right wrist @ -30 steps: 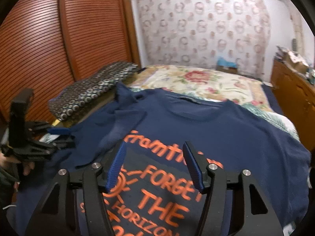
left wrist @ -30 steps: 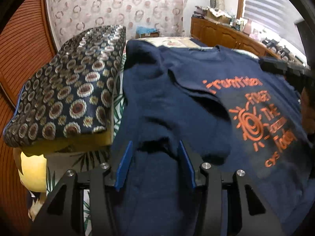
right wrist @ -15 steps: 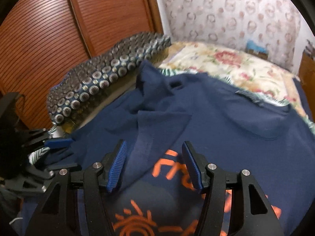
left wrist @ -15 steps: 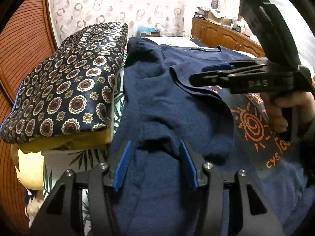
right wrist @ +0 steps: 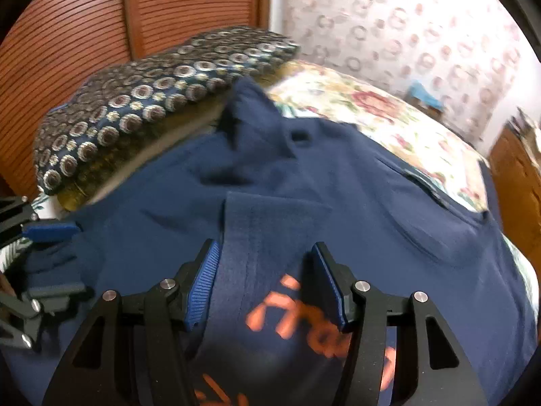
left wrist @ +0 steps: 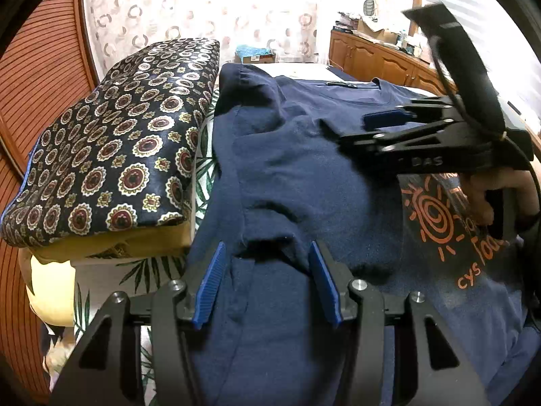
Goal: Fold small clothes
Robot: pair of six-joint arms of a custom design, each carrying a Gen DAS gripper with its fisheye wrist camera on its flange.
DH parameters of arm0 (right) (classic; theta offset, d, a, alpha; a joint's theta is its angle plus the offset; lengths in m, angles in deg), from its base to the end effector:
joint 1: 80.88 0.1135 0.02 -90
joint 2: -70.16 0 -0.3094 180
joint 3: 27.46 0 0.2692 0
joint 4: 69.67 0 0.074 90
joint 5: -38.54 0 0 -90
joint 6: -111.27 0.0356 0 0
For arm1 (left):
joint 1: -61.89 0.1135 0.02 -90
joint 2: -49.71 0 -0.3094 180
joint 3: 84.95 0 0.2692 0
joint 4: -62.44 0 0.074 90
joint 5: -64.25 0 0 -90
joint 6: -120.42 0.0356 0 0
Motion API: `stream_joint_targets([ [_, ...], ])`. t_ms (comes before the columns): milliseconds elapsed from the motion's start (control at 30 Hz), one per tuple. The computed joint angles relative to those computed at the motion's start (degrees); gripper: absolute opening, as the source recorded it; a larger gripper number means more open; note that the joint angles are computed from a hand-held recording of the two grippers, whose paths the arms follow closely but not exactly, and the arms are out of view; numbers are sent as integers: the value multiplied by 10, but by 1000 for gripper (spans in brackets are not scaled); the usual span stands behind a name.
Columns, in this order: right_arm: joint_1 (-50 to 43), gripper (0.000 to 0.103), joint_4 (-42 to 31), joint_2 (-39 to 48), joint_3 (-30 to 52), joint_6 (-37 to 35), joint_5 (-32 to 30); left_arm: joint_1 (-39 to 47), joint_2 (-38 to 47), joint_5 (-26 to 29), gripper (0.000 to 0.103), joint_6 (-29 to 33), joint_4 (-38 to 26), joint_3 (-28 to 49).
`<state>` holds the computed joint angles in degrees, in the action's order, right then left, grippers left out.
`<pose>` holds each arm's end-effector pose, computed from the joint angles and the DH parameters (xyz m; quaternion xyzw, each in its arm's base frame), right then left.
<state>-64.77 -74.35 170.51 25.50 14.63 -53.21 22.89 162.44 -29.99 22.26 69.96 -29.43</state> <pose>0.3121 0.0913 0.1333 -0.1914 0.9261 0.0412 0.3227 0.2785 -0.2221 0.0891 0.2372 0.9077 -0.1059 0.3295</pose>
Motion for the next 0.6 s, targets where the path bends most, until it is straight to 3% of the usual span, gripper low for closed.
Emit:
stream_joint_targets([
  [100, -26, 58, 9, -24, -30, -2, 8, 0, 0, 0, 51, 0, 0, 1],
  [333, -111, 58, 14, -109, -102, -22, -37, 0, 1, 0, 51, 0, 0, 1],
  [467, -195, 58, -17, -204, -152, -39, -126, 0, 1, 0, 52, 0, 0, 1],
  [600, -324, 58, -84, -300, -185, -101, -218, -1, 1, -1, 52, -1, 1, 1],
])
